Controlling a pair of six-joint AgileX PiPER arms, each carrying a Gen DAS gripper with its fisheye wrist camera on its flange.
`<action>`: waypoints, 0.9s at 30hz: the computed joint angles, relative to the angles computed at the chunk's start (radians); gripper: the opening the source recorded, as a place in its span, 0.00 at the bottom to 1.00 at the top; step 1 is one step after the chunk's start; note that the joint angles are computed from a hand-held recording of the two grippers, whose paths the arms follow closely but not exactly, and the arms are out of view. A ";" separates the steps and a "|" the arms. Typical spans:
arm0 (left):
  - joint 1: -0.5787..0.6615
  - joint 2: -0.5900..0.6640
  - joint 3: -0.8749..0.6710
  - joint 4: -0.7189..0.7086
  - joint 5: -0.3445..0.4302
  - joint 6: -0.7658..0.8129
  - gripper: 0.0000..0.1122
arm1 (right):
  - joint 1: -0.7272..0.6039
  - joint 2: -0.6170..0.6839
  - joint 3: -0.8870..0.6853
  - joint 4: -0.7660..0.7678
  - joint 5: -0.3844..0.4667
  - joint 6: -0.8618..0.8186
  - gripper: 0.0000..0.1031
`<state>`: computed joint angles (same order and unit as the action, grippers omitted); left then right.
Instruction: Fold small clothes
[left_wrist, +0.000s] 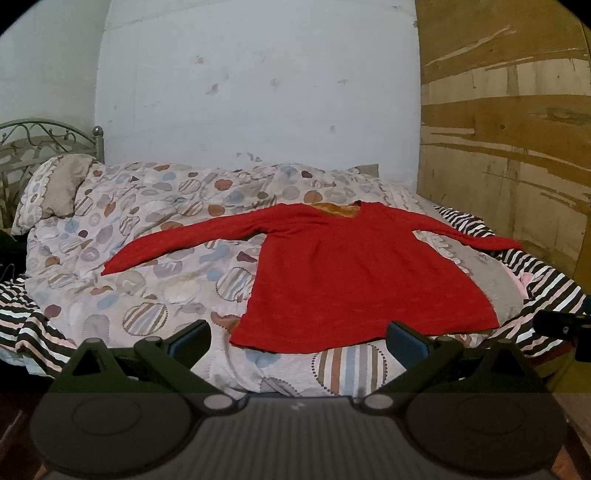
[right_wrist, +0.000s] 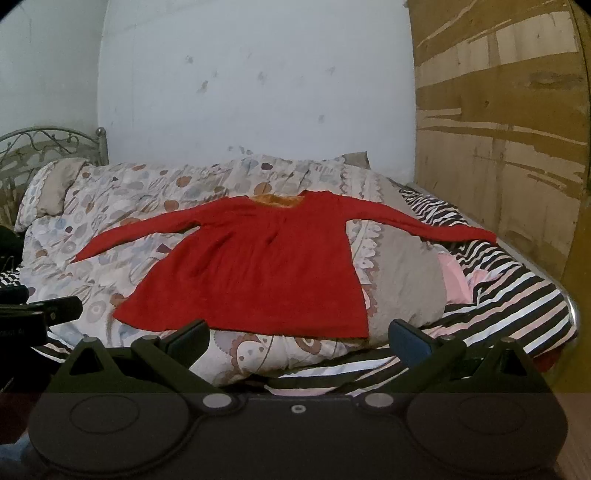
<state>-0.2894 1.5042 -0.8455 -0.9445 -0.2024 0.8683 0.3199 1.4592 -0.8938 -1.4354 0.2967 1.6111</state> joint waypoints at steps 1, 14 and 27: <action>0.000 0.000 0.000 0.000 0.000 0.000 0.91 | -0.001 0.000 0.000 -0.001 0.000 0.001 1.00; 0.004 -0.002 0.004 0.023 0.003 -0.023 0.91 | 0.007 0.000 0.004 -0.022 0.001 0.009 1.00; 0.010 0.014 0.009 0.096 -0.001 -0.102 0.91 | 0.012 0.002 0.004 -0.011 0.007 -0.001 1.00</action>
